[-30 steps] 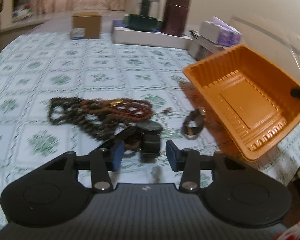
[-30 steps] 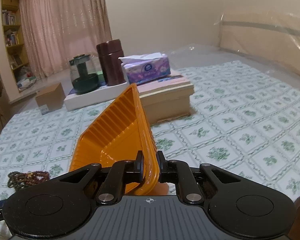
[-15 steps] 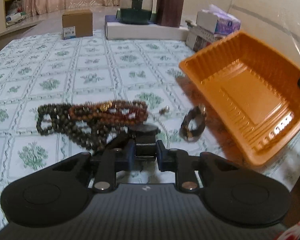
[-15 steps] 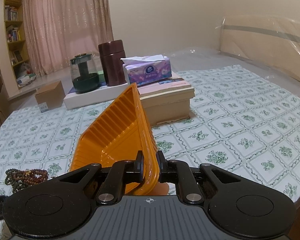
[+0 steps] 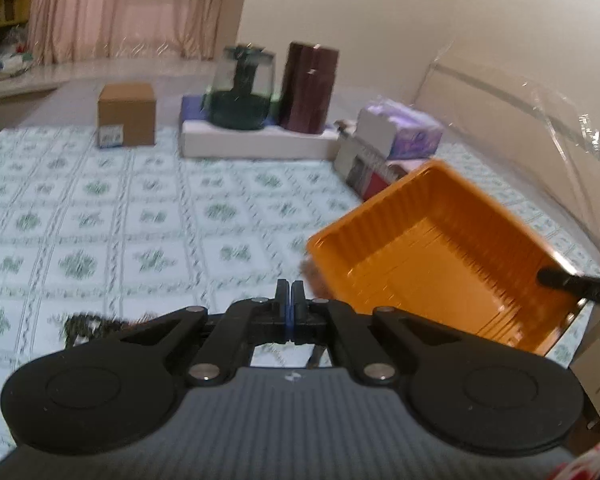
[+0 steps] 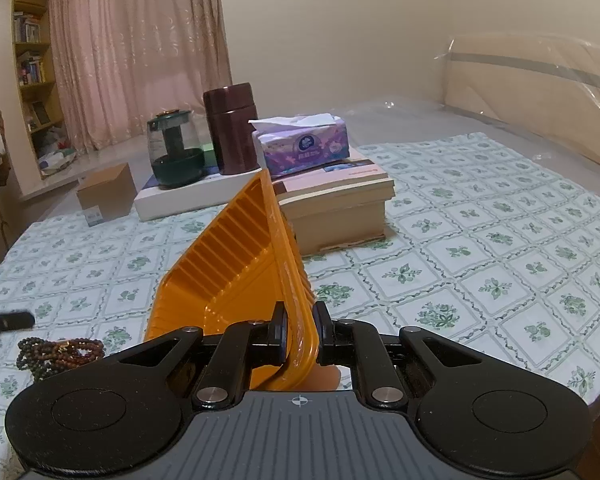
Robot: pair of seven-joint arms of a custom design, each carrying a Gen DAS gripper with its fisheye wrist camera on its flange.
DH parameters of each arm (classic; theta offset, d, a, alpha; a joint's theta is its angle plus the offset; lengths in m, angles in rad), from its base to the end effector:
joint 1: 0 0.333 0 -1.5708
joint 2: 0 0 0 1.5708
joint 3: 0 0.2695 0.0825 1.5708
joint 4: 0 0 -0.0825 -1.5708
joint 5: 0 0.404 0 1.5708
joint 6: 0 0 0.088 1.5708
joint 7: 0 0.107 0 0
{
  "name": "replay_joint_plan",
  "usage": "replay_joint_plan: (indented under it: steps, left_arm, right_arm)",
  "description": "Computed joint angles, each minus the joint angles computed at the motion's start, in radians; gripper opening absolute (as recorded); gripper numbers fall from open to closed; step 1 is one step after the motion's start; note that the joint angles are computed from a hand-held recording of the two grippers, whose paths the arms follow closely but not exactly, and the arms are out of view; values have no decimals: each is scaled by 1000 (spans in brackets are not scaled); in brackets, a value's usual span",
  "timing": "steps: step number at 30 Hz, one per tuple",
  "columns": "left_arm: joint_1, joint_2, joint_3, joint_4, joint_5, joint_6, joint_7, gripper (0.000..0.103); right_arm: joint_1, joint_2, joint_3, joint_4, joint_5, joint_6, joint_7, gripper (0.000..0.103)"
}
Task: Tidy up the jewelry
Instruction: 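Grasp the black square-faced watch with the left gripper and lift it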
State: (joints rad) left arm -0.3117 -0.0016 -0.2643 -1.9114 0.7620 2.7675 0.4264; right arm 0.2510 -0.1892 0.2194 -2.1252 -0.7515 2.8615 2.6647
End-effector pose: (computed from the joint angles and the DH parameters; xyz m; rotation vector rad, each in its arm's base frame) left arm 0.5081 -0.3653 0.5314 -1.6882 1.7320 -1.1091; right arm 0.4895 0.2979 0.5339 -1.5765 1.5404 -0.6727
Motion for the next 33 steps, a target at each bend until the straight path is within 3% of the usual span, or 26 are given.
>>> replay_joint_plan:
  steps: [6,9,12,14,16,20,21,29,33]
  left_arm:
    - [-11,14,1,16,31,-23,32,0]
    - [-19,5,-5,-19,52,-63,43,5]
    - [-22,-14,-11,-81,21,-24,51,9]
    - [-23,-16,-19,-104,39,-12,22,30]
    - [-29,-4,-28,-105,106,-25,-29,40]
    - [-63,41,-32,-65,277,-123,-92,66]
    - [-70,50,-29,-59,293,-132,-86,68]
    - [-126,141,0,9,332,-199,104,69]
    - [-144,160,17,19,335,-219,162,51]
  right_arm:
    - [0,-1,-2,-6,5,11,-2,12]
    - [0,0,-5,-7,15,17,-14,12]
    - [-2,2,-4,-7,17,20,-16,13]
    - [-2,6,-4,-5,20,21,-19,13]
    - [-2,11,-4,-1,20,21,-16,13]
    - [1,13,-5,-1,19,21,-17,12]
    - [1,11,-5,-2,17,20,-15,12]
    - [4,17,-7,1,18,18,-12,12]
    - [6,20,-8,5,15,17,-13,12]
